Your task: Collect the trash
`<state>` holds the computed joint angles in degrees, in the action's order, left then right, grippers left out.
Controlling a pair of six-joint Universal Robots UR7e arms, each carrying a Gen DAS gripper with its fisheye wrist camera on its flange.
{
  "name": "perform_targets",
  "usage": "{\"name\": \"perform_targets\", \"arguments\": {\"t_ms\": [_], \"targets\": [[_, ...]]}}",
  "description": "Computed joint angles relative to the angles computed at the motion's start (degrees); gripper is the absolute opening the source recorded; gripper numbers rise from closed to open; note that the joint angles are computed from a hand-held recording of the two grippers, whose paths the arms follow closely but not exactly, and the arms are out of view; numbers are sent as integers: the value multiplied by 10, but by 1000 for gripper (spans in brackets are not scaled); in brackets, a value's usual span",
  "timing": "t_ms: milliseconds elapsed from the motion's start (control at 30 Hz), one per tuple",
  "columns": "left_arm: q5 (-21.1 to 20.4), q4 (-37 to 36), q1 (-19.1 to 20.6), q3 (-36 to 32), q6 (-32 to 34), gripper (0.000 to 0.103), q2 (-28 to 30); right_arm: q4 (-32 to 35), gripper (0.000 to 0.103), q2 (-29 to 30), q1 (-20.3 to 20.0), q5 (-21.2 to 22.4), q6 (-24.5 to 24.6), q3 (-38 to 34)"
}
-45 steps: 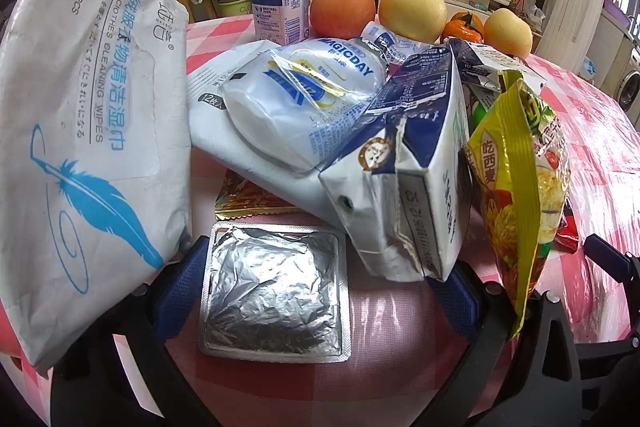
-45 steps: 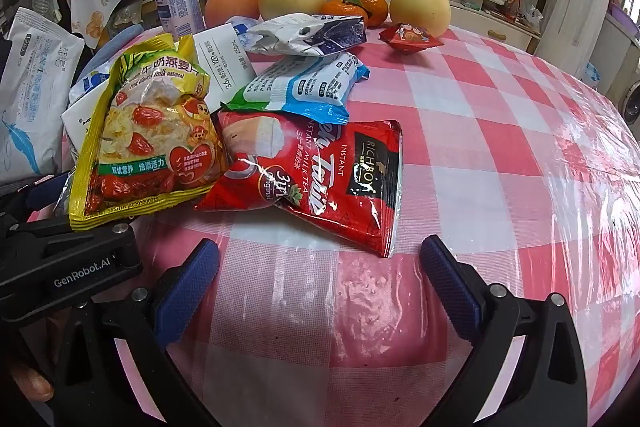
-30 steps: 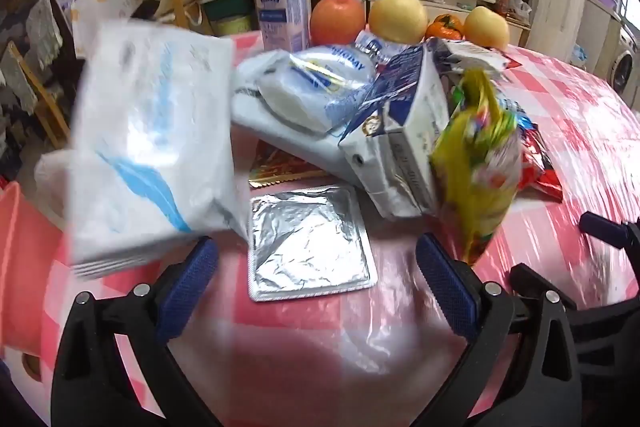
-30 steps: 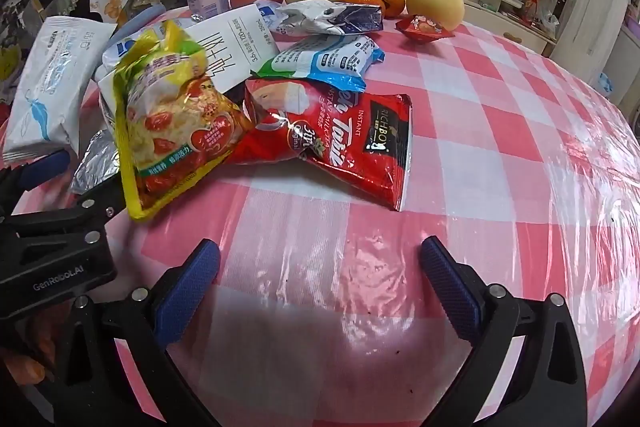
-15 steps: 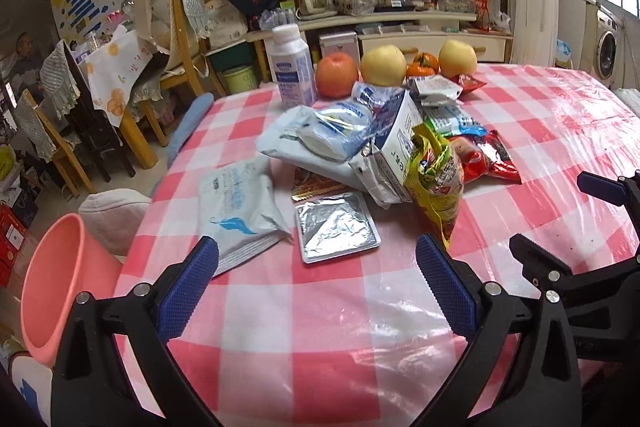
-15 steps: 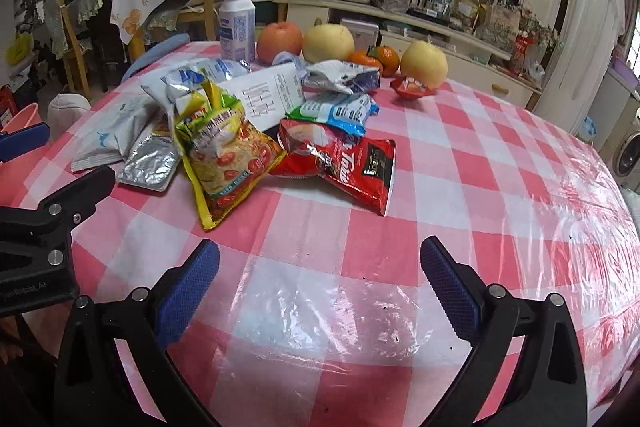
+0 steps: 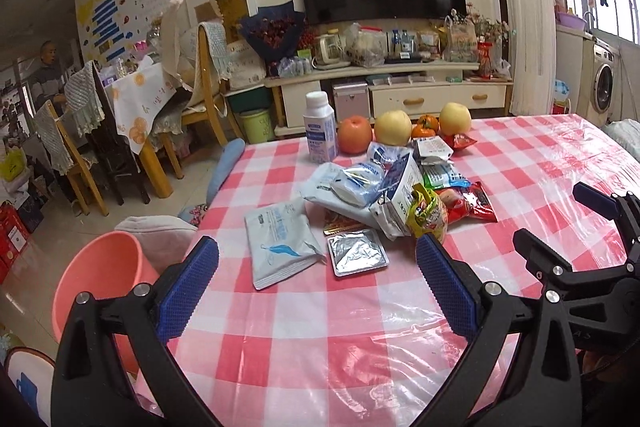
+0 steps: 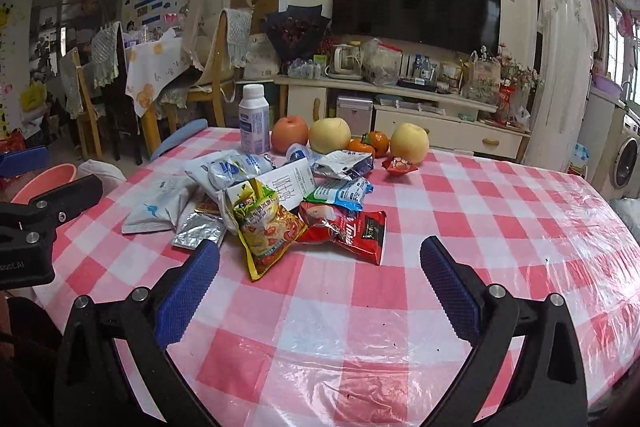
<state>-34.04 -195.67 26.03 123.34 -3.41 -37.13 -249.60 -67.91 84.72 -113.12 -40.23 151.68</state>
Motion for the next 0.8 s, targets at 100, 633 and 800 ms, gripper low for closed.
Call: {"name": "perform_targets", "arguments": {"t_ms": [100,633,800], "targets": [[7,-7,-5,10,2,100,-8,-32,99,12,8,2,-10,7],[24,-20,-19,39,-3,100,-40,-200,99,88,17,48,-90,16],[29,-21,-20,40,-3,100,-39,-187,99,83,13,47,-83,16]]}}
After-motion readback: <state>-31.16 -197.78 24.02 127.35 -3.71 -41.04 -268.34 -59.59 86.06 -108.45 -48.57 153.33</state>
